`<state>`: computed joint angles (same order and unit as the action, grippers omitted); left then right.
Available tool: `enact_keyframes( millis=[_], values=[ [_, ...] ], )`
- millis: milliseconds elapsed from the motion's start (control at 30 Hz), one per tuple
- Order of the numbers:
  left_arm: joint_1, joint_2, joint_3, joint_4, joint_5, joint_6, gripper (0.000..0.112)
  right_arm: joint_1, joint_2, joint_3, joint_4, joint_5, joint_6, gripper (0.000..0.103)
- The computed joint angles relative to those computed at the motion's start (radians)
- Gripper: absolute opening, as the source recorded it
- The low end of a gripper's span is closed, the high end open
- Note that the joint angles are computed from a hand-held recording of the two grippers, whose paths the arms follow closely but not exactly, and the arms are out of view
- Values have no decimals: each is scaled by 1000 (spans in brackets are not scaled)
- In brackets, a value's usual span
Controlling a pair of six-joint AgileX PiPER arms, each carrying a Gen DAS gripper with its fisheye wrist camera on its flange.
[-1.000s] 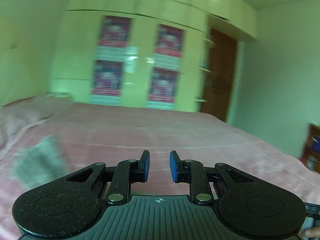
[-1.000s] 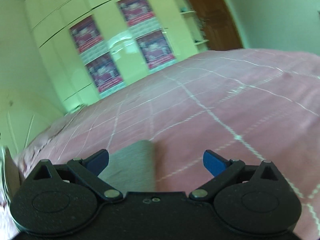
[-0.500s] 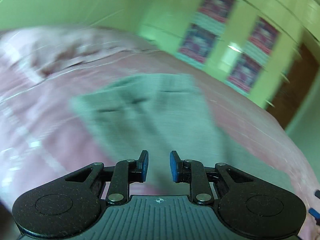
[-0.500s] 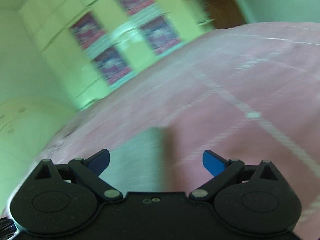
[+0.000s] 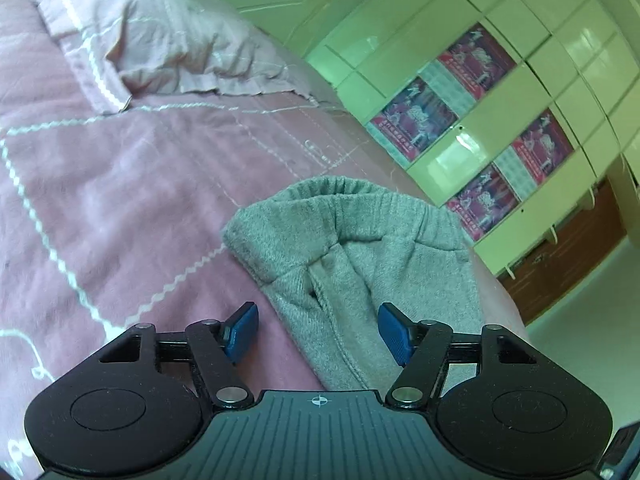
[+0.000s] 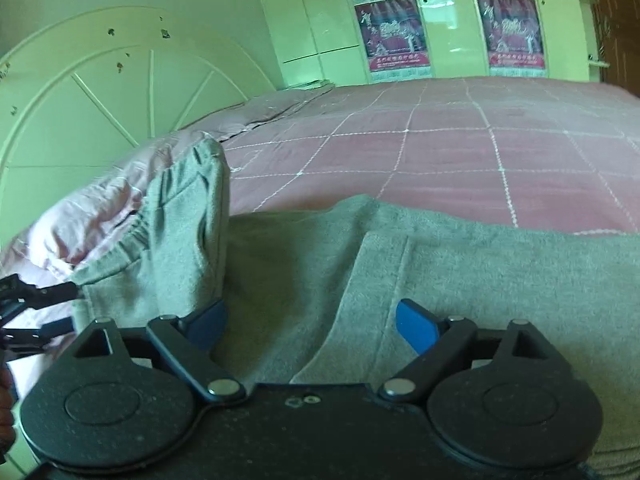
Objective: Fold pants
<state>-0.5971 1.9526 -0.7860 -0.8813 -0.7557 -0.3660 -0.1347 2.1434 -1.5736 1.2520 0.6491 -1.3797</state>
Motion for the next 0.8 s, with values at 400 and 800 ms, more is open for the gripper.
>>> enact_keyframes(
  millis=[400, 800],
  values=[
    [62, 14, -2, 189, -15, -104, 65, 106, 1, -27, 9, 188, -19, 65],
    [84, 40, -9, 262, -30, -208, 66, 49, -57, 59, 61, 158, -52, 78]
  ],
)
